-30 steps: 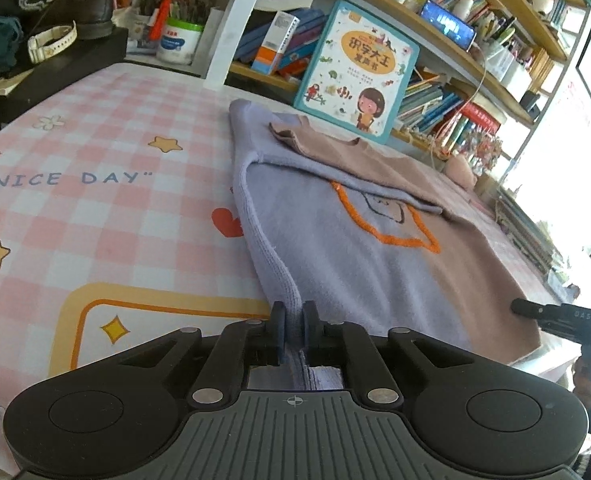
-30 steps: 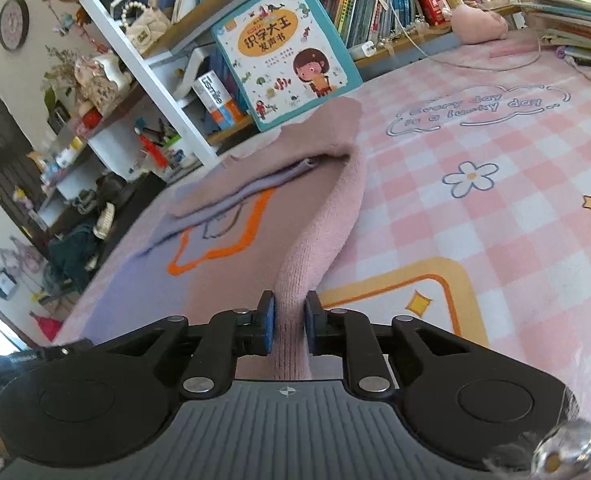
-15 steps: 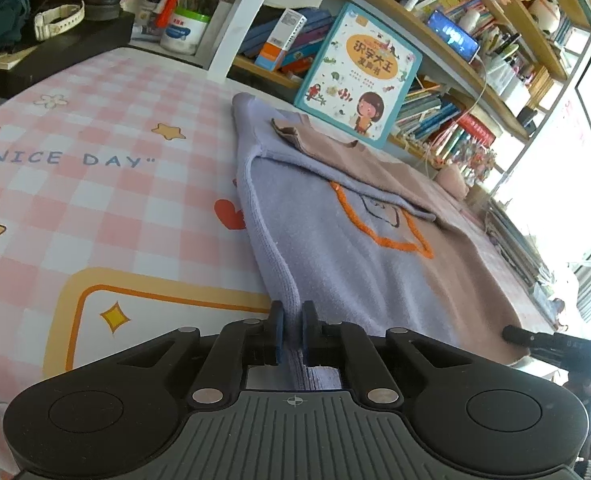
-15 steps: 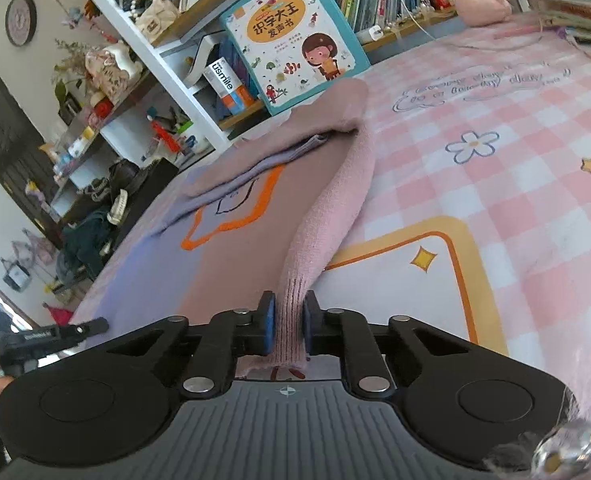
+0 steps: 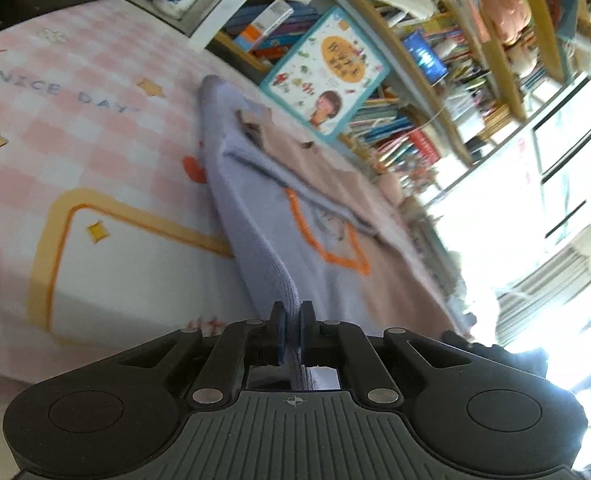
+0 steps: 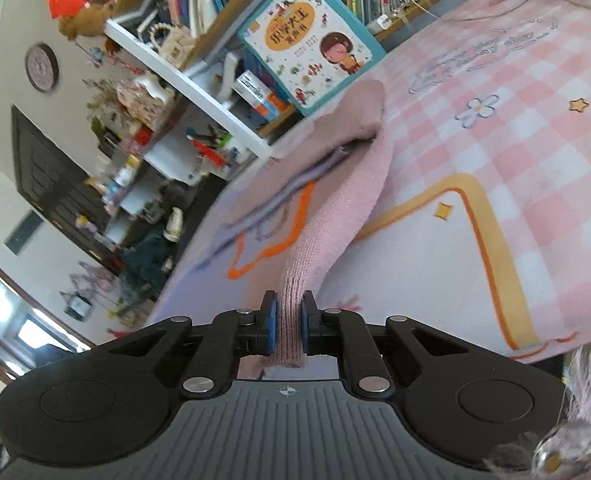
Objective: Fold clothes
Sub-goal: 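Grasp the pink side edge with the right gripper while the left gripper grasps the lavender hem, then lift the hem with both grippers and fold it up toward the collar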
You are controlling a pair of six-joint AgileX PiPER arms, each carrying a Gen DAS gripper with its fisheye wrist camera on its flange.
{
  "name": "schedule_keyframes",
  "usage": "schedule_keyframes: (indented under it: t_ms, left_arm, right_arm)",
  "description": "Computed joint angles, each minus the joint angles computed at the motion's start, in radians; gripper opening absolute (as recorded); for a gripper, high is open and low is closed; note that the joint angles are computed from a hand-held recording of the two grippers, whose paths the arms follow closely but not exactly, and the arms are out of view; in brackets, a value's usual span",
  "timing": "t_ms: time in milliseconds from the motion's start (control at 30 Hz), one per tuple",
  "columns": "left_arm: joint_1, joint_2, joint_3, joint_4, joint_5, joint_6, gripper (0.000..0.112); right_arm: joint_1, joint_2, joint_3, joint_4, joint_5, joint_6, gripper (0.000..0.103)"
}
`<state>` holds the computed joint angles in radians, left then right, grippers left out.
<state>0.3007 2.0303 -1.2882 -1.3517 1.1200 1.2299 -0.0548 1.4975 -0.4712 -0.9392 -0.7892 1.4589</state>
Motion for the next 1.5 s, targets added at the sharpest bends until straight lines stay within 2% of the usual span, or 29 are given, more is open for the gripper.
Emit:
schedule_keyframes:
  t_ms: [133,233,333,500,600,700,833,967,1167,1233,1300,1333,1367,1433,1500]
  left_arm:
    - [-0.009,0.03,-0.042,-0.104,0.054,0.033,0.005]
    - [-0.037,0.048,-0.089,-0.179,0.048,0.052,0.005]
    - [-0.073,0.073,-0.164,-0.229,0.021,0.06,0.005]
    - [-0.104,0.142,-0.337,-0.258,-0.061,-0.022,0.005]
    - [-0.124,0.188,-0.439,-0.277,-0.132,-0.077,0.006]
    - [-0.164,0.222,-0.532,-0.241,-0.256,-0.118,0.006]
    - [-0.212,0.307,-0.703,-0.099,-0.347,-0.267,0.006]
    - [-0.236,0.388,-0.851,0.054,-0.377,-0.431,0.006]
    - [-0.257,0.462,-0.983,0.217,-0.39,-0.591,0.007]
    - [-0.261,0.498,-1.055,0.289,-0.375,-0.675,0.013]
    - [-0.258,0.522,-1.106,0.317,-0.343,-0.724,0.021]
    - [-0.253,0.511,-1.078,0.286,-0.343,-0.69,0.032]
    - [-0.249,0.48,-1.018,0.236,-0.355,-0.615,0.043]
    - [-0.244,0.396,-0.864,0.134,-0.397,-0.415,0.054]
    - [-0.248,0.353,-0.796,0.13,-0.425,-0.323,0.054]
  right_arm:
    - [-0.028,0.056,-0.064,0.006,-0.125,0.025,0.011]
    - [-0.041,0.107,-0.147,0.0,-0.18,0.053,0.011]
    - [-0.049,0.162,-0.259,0.003,-0.182,0.091,0.01]
    - [-0.043,0.257,-0.432,0.076,-0.138,0.131,0.01]
    - [-0.018,0.311,-0.515,0.188,-0.073,0.126,0.01]
    - [0.012,0.362,-0.601,0.262,0.011,0.117,0.01]
    - [0.041,0.438,-0.742,0.251,0.156,0.128,0.01]
    - [0.045,0.517,-0.867,0.146,0.264,0.216,0.011]
    - [0.069,0.593,-0.958,0.121,0.371,0.23,0.011]
    - [0.073,0.608,-0.977,0.112,0.398,0.237,0.016]
    - [0.081,0.601,-0.966,0.189,0.434,0.14,0.029]
    - [0.088,0.584,-0.947,0.266,0.461,0.04,0.039]
    - [0.095,0.559,-0.926,0.328,0.492,-0.06,0.041]
    - [0.1,0.506,-0.875,0.431,0.522,-0.26,0.042]
    - [0.106,0.462,-0.834,0.51,0.557,-0.46,0.043]
